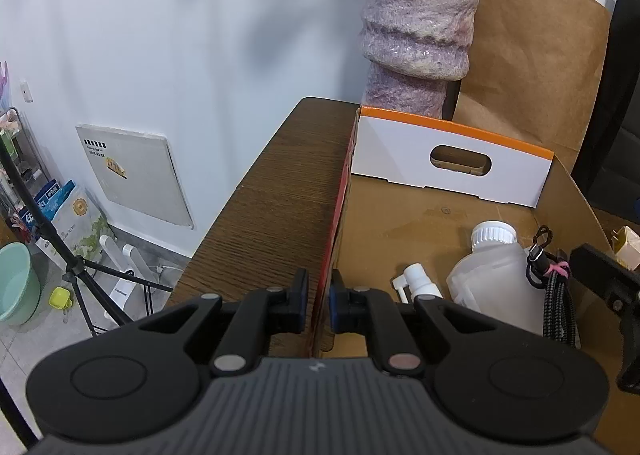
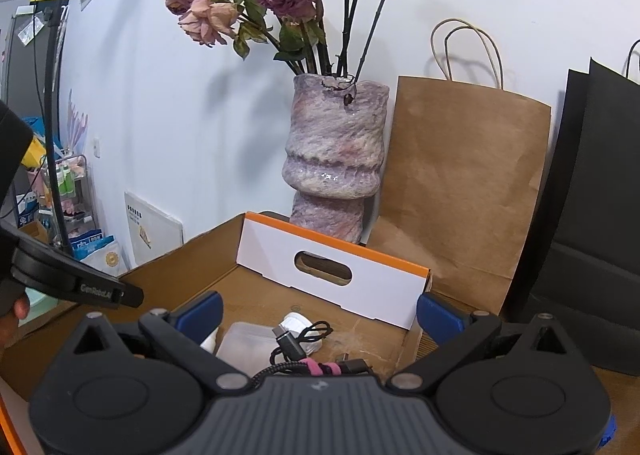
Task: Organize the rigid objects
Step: 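Move the right tool back over the green spray bottle on the table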
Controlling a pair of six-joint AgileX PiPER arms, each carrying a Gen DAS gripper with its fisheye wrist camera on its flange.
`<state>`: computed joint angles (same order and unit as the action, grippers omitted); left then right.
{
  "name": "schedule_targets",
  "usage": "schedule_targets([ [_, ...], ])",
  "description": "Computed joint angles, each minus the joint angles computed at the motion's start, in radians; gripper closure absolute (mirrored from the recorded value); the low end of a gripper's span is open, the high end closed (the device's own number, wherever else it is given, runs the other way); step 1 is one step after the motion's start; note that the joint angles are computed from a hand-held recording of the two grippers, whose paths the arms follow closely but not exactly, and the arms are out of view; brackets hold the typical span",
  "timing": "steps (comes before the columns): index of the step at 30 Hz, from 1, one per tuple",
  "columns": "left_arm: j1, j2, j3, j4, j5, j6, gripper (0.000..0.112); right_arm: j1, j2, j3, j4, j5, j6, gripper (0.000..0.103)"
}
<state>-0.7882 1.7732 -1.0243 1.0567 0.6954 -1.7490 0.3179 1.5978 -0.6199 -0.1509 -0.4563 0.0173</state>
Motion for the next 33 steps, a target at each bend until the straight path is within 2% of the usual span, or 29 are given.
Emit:
schedule_targets([
  [11, 0.000, -0.001, -0.002, -0.014, 0.000, 0.022, 0.101, -0.081, -0.058, 0.057, -0.052, -0.020, 0.035, 0.000],
  [20, 0.001, 0.003, -0.004, -0.011, 0.004, 0.018, 0.101, -0.324, -0.101, 0.157, -0.203, -0.061, 0.091, 0.000],
  [26, -0.004, 0.005, -0.006, -0.011, 0.012, 0.020, 0.101, -0.504, -0.051, 0.165, -0.353, -0.075, 0.208, 0.000],
  [33, -0.004, 0.005, -0.007, -0.012, 0.012, 0.019, 0.100, -0.496, 0.030, 0.166, -0.342, -0.107, 0.197, 0.001],
])
